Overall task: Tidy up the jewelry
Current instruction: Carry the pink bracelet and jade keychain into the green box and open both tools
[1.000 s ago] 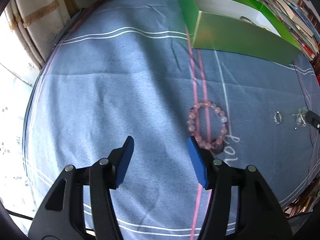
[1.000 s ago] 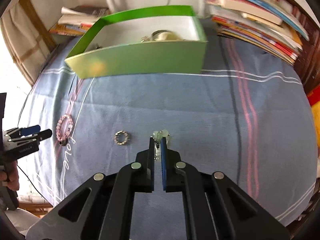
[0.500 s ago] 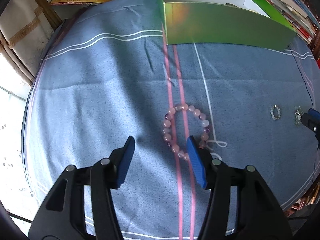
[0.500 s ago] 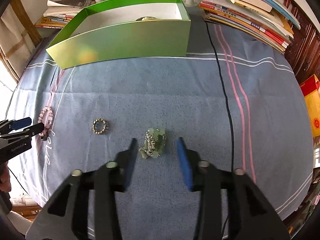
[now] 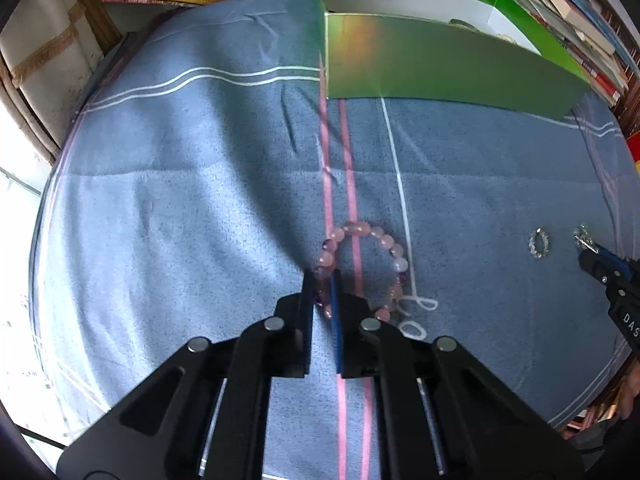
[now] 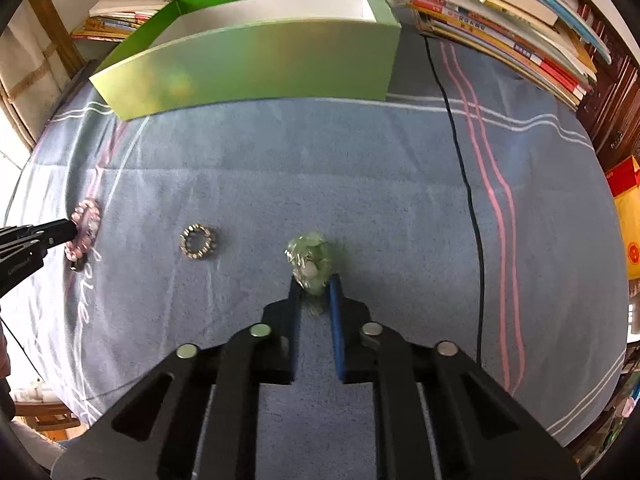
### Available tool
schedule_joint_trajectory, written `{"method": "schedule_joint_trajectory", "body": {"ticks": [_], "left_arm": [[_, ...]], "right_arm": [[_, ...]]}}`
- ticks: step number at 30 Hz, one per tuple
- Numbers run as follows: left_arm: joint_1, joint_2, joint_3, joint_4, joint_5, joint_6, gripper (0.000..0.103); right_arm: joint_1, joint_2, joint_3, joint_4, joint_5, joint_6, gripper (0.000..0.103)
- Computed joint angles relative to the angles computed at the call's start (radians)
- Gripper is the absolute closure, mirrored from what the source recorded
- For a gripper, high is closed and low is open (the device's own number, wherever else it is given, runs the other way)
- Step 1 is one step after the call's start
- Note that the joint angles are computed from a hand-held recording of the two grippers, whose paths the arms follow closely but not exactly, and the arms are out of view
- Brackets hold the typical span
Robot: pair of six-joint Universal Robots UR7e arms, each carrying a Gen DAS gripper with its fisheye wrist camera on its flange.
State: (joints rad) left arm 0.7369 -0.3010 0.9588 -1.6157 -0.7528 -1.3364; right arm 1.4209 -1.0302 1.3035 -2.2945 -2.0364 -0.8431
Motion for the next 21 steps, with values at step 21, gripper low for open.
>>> {"method": "schedule_joint_trajectory", "body": {"ticks": [21], "left_arm": [[-0.049, -0.042, 0.014, -0.026, 0.081, -0.001, 0.095]], "right_arm": [[0.027, -0.026, -0.037, -0.001, 0.075, 0.032, 0.102]]}}
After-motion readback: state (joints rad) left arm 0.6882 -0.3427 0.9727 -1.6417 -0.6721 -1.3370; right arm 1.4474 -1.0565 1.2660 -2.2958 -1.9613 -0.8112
